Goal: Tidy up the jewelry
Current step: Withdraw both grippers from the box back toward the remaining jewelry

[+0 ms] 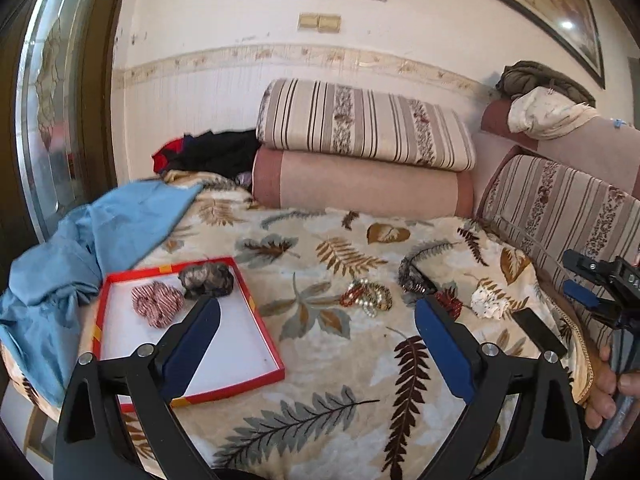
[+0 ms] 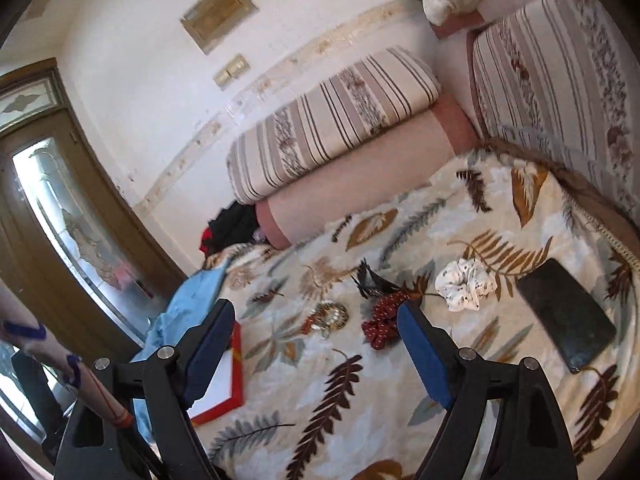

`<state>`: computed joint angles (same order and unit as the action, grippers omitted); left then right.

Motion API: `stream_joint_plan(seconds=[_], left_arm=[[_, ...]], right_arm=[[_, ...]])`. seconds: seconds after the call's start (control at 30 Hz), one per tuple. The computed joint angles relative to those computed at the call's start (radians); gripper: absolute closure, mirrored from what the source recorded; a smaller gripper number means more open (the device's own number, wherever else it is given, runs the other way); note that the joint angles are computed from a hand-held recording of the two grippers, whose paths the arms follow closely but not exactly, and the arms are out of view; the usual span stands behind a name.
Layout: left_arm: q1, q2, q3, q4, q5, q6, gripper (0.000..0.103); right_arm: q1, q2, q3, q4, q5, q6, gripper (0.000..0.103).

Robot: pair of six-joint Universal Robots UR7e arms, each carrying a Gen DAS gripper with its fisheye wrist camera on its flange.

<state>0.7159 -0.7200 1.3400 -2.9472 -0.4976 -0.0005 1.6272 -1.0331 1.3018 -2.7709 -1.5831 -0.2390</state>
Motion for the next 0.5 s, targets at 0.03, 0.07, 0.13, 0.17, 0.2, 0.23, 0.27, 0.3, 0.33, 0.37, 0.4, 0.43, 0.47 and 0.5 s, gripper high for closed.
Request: stream_joint_plan(seconds=[0.03,0.07,0.13,0.17,0.2,0.23,0.27,0.3,0.33,0.37,0.4,0.43,0.47,0.5], left_arm=[[0.012,0.009,-0.011,0.012,-0.008,-0.009,0.006],[0.02,0.017,-0.021,0.016,-0.012,-0.012,0.006],[0.043,0.044,-0.054,0.043,-0.025,-0.017,0.006],[0.053,0.056,-0.071,0.061,-0.029,-0.021,0.006],[0.065,0.077,-0.099,0.086,-0.034,-0.025,0.006],[0.077,0.097,-0.127,0.111,-0.044,-0.03,0.006],[0.085,0.109,-0.143,0.129,-0.052,-0.036,0.006],[0.097,0.129,-0.174,0.16,-0.066,-0.046,0.006],[0.106,0.144,-0.198,0.183,-0.079,-0.053,0.006],[0.116,0.16,-0.222,0.206,-0.094,-0.061,0.006],[0.127,0.176,-0.25,0.235,-0.112,-0.068,0.006],[0.136,0.192,-0.276,0.257,-0.127,-0.07,0.006],[0.145,0.211,-0.308,0.279,-0.14,-0.069,0.007],[0.155,0.232,-0.345,0.302,-0.155,-0.064,0.014]], right_arm=[[-0.006,0.012,-0.016,0.012,0.003,0.004,0.016],[-0.015,0.032,-0.04,0.032,0.009,0.013,0.016],[-0.026,0.064,-0.08,0.051,0.003,0.018,0.016],[-0.029,0.083,-0.103,0.054,-0.007,0.017,0.016],[-0.035,0.101,-0.126,0.06,-0.007,0.017,0.016],[-0.042,0.115,-0.148,0.069,-0.001,0.017,0.016],[-0.047,0.129,-0.167,0.077,0.001,0.015,0.016],[-0.052,0.14,-0.184,0.082,0.002,0.012,0.016],[-0.058,0.152,-0.2,0.088,0.003,0.01,0.016],[-0.064,0.159,-0.208,0.092,0.005,0.009,0.016],[-0.07,0.165,-0.216,0.098,0.009,0.009,0.016],[-0.075,0.173,-0.228,0.111,0.013,0.013,0.016],[-0.082,0.181,-0.24,0.127,0.02,0.023,0.016],[-0.088,0.187,-0.254,0.147,0.035,0.041,0.016]])
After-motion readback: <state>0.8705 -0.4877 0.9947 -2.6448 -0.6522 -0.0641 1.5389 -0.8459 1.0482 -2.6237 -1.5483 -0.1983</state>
